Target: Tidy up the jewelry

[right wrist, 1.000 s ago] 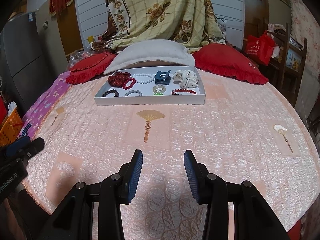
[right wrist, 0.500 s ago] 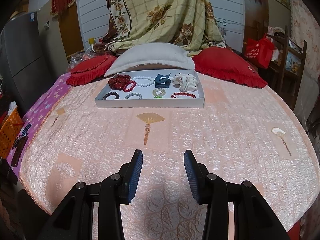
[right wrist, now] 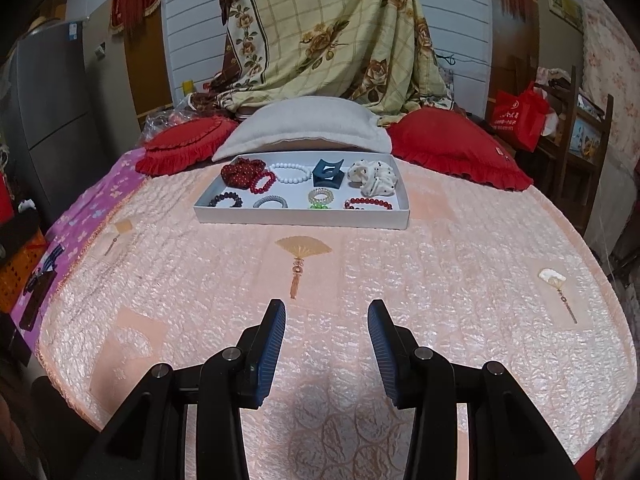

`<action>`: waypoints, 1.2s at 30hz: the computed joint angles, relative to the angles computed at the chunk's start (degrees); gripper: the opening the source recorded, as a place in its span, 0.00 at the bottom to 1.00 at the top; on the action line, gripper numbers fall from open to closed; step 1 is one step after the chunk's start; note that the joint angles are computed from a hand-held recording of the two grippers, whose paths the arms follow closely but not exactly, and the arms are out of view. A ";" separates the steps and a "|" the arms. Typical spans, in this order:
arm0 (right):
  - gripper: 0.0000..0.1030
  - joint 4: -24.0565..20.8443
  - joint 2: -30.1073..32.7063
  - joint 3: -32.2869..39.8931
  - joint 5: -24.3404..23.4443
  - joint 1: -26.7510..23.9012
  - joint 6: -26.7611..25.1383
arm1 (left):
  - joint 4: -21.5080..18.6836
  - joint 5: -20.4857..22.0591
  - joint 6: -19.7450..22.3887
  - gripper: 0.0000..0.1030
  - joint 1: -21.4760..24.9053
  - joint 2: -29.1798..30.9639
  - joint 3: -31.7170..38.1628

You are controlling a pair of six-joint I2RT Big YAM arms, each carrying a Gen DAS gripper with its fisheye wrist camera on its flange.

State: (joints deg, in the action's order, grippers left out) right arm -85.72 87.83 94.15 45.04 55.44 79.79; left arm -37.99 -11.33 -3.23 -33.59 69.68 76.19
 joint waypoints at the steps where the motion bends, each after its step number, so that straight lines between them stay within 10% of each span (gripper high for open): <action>1: 0.40 -0.19 0.06 0.04 -0.11 -0.03 0.10 | -1.16 -0.03 -0.05 1.00 -0.19 0.58 0.33; 36: 0.40 -1.40 1.72 -0.03 -4.16 -1.94 0.15 | -13.25 4.54 -1.70 0.99 -0.72 8.06 4.30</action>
